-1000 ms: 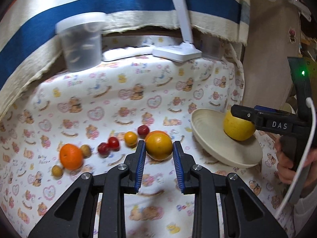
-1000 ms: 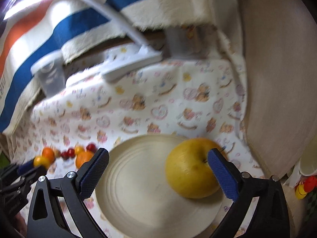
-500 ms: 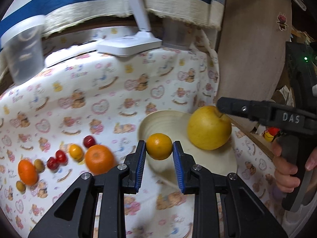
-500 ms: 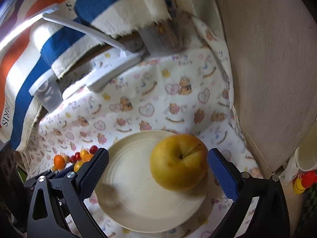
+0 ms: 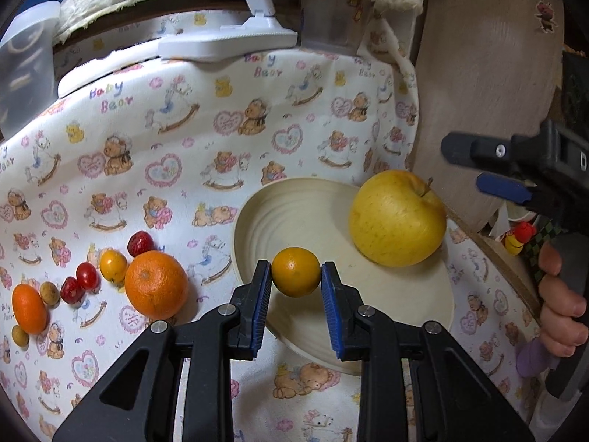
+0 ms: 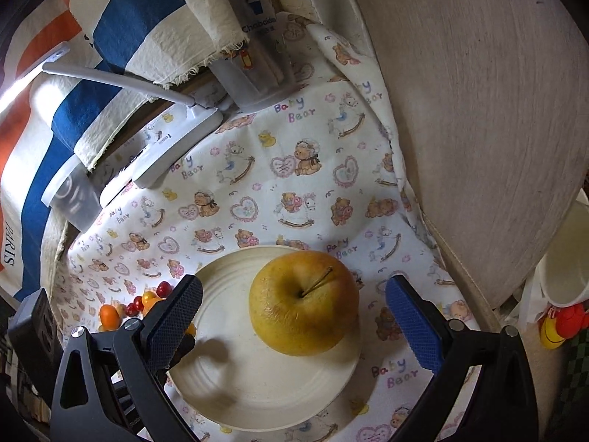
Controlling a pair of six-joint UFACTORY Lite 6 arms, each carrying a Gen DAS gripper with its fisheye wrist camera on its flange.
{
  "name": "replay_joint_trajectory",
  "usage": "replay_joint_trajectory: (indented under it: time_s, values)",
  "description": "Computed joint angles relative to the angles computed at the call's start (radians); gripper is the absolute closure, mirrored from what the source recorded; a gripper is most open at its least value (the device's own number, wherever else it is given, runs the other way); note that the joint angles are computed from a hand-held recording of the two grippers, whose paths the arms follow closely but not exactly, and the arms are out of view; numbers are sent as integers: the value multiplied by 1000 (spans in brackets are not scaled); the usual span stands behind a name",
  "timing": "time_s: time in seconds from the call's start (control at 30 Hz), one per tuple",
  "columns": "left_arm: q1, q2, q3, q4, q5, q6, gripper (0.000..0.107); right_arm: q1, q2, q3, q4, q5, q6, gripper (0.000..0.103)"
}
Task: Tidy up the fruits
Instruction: 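Lower the apple onto the white plate and open the right tool while the left tool carries the tangerine, then lower the small tangerine onto the white plate beside the apple and open the left tool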
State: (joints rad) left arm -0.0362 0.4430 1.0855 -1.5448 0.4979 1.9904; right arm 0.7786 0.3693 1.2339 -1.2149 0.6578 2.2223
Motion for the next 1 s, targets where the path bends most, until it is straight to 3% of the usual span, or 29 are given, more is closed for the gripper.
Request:
replay_joint_trajectory:
  time_s: [0.07,0.17,0.33,0.57,0.63,0.8,0.9,1.0]
  values:
    - [-5,-8,-7,-17,-13,24,80,17,18,27,33,59,-25,2]
    - [-30,-10,-2,-18,-71,18,79,13,-12,-3,-7,12,-9,2]
    - [-54,71,70,143,-160,-174,79,21,-20,-2,63,58,-46,2]
    - [-39,59,29,-13,-136,15,79,48,-37,-61,133,52,-136,2]
    - [-24,49,23,29,-118,-34,79,44,-68,-121,121,-5,-109,6]
    - [-17,29,12,-6,-189,-62,79,4,-51,-166,147,-122,-95,39]
    - [19,46,44,57,-156,-126,79,-12,-12,-144,168,-179,-116,47]
    - [44,58,59,97,-106,-149,79,-8,19,-121,153,-191,-105,48]
